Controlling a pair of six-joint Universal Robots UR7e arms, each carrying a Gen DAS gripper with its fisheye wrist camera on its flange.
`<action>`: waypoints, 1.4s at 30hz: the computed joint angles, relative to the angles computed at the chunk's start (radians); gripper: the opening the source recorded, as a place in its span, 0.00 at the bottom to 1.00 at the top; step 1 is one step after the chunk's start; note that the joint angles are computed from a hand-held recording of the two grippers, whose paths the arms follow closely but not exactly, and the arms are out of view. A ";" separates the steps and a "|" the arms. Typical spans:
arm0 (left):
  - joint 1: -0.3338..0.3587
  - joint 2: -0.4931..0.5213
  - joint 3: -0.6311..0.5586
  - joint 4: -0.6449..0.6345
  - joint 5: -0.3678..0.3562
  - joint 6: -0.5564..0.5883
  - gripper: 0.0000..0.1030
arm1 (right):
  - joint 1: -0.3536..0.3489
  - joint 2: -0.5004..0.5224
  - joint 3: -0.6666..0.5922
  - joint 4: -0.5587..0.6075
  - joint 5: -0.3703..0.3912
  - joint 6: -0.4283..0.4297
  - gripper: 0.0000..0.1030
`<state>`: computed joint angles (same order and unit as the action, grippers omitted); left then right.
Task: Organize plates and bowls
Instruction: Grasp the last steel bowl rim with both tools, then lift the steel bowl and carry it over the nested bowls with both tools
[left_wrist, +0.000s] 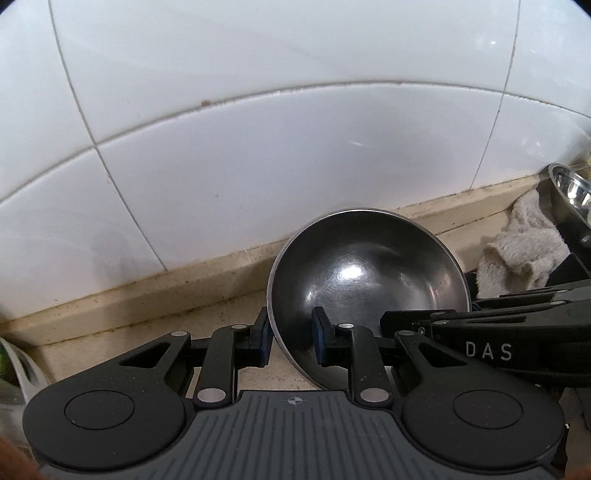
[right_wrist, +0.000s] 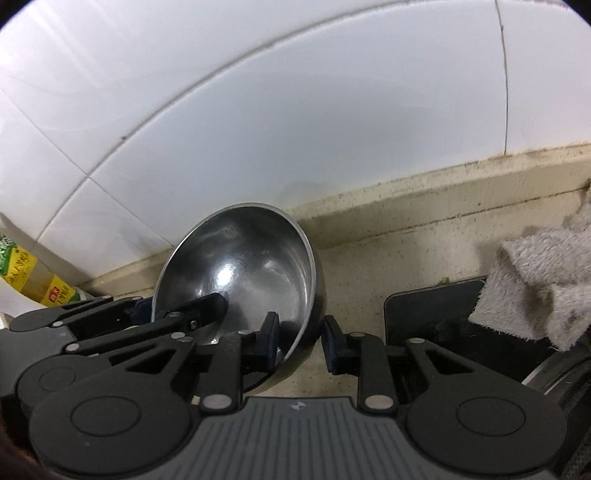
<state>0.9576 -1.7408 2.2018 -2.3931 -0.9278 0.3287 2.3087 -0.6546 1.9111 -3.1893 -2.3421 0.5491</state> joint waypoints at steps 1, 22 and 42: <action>-0.005 -0.007 0.001 0.004 0.001 -0.003 0.28 | 0.005 -0.010 0.009 -0.002 -0.003 -0.001 0.22; -0.097 -0.117 0.036 0.053 0.053 -0.056 0.28 | 0.077 -0.024 -0.005 0.006 -0.033 -0.014 0.22; -0.185 -0.277 0.059 0.153 0.121 -0.095 0.29 | 0.140 -0.020 -0.030 0.009 -0.033 -0.044 0.22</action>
